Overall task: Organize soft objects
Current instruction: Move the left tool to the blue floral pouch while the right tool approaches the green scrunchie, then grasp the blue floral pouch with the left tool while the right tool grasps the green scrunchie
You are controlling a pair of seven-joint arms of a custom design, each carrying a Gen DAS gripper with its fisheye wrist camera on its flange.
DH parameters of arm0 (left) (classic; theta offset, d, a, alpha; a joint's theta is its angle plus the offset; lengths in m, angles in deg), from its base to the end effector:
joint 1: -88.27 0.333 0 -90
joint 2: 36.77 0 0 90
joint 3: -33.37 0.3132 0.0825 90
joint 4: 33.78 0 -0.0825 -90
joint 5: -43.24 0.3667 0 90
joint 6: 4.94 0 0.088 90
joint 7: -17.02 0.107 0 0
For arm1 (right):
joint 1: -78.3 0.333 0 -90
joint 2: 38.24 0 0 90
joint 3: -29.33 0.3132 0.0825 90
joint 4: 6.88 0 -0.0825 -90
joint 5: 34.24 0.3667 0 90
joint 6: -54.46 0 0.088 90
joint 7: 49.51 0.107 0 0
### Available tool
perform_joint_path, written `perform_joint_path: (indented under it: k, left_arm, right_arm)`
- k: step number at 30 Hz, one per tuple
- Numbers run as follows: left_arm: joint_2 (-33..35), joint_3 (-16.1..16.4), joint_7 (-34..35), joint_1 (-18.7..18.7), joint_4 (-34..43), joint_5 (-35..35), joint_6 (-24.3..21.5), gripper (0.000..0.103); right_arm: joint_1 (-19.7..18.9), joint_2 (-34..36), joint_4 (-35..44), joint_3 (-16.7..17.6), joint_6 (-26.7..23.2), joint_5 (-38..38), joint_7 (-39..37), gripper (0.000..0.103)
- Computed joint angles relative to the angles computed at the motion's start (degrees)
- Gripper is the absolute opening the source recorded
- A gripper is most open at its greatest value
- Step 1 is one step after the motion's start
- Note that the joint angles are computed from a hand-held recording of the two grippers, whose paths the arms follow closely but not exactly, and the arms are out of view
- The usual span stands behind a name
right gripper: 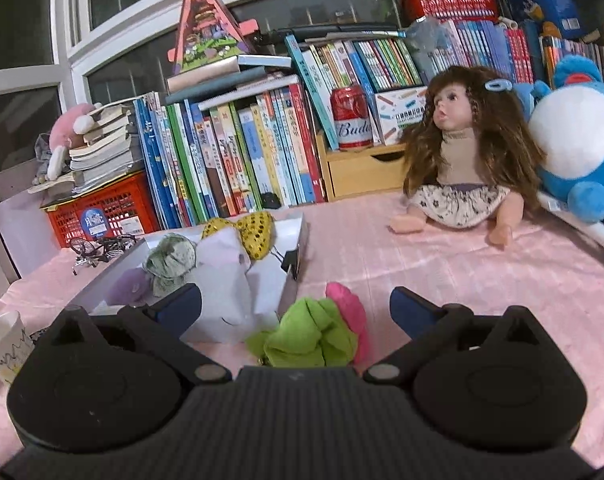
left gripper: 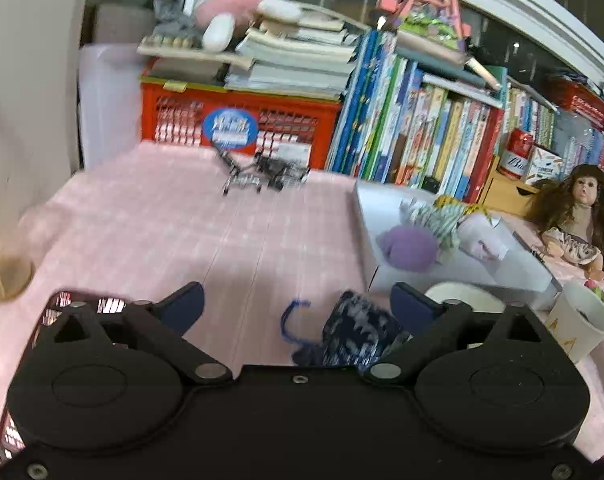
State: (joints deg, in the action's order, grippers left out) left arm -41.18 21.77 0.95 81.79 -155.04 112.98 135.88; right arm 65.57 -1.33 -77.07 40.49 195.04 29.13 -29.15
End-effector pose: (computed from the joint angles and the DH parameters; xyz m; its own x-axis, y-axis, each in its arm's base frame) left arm 0.5187 -0.1723 0.4963 0.5499 -0.8163 0.1771 -0.3696 -0.4279 -0.8248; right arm 0.7573 -0.0660 0.4702 0.5220 -0.8157 -0.2491 -0.4894 -0.0472 -0.8708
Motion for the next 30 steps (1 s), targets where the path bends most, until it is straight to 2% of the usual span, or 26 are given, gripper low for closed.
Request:
perform_joint_path:
  k: [2,4,7,13,16,18,20,21,24,25,30]
  left_arm:
    - [-0.64,0.74,-1.31,0.45,-1.67,-1.84,3.3,0.08]
    - [-1.18,1.93,-3.6,1.63,-3.61,-4.12,9.21,0.065]
    - [-1.03,2.87,-6.37,3.58,-5.33,-6.47,15.73,0.052]
    - [1.38,3.43,-9.77,6.0,-5.72,-7.2,23.23,0.048]
    - [3.01,4.09,-12.19,6.58,-5.38,-7.81,27.0,0.039]
    - [3.89,4.36,-16.09,6.63,-4.77,-6.18,27.61,0.032]
    - [4.12,4.49,-16.3,6.31,-4.36,-5.63,27.02,0.027]
    - [4.08,4.44,-15.78,6.06,-4.2,-5.71,26.34,0.025]
    - [3.51,4.01,-11.12,5.18,-3.94,-8.22,23.33,0.023]
    - [3.16,3.73,-9.05,4.81,-3.88,-9.25,21.63,0.023]
    - [0.47,2.06,-0.9,3.19,-4.67,-13.35,14.07,0.023]
  right_arm:
    - [-0.01,0.3,0.15,-0.08,-0.42,-0.12,1.08,0.103]
    - [0.26,0.9,0.87,-0.41,-0.72,-0.81,2.93,0.101]
    - [0.74,2.12,2.54,-0.92,-1.31,-2.64,6.89,0.097]
    - [0.92,4.36,5.61,-0.89,-3.09,-6.25,13.14,0.092]
    - [1.03,5.31,7.03,-0.87,-4.2,-8.17,15.26,0.089]
    - [1.1,5.79,7.69,-0.81,-4.65,-9.17,16.46,0.086]
    - [1.36,6.28,8.51,-0.91,-5.04,-10.38,17.83,0.082]
    - [1.52,6.39,8.67,-0.98,-5.01,-10.98,18.34,0.076]
    - [2.3,5.69,7.47,-1.33,-2.8,-12.73,18.28,0.063]
    - [2.65,5.25,6.74,-1.58,-1.7,-13.37,18.22,0.057]
    - [3.26,4.27,5.22,-2.34,0.28,-16.17,19.7,0.037]
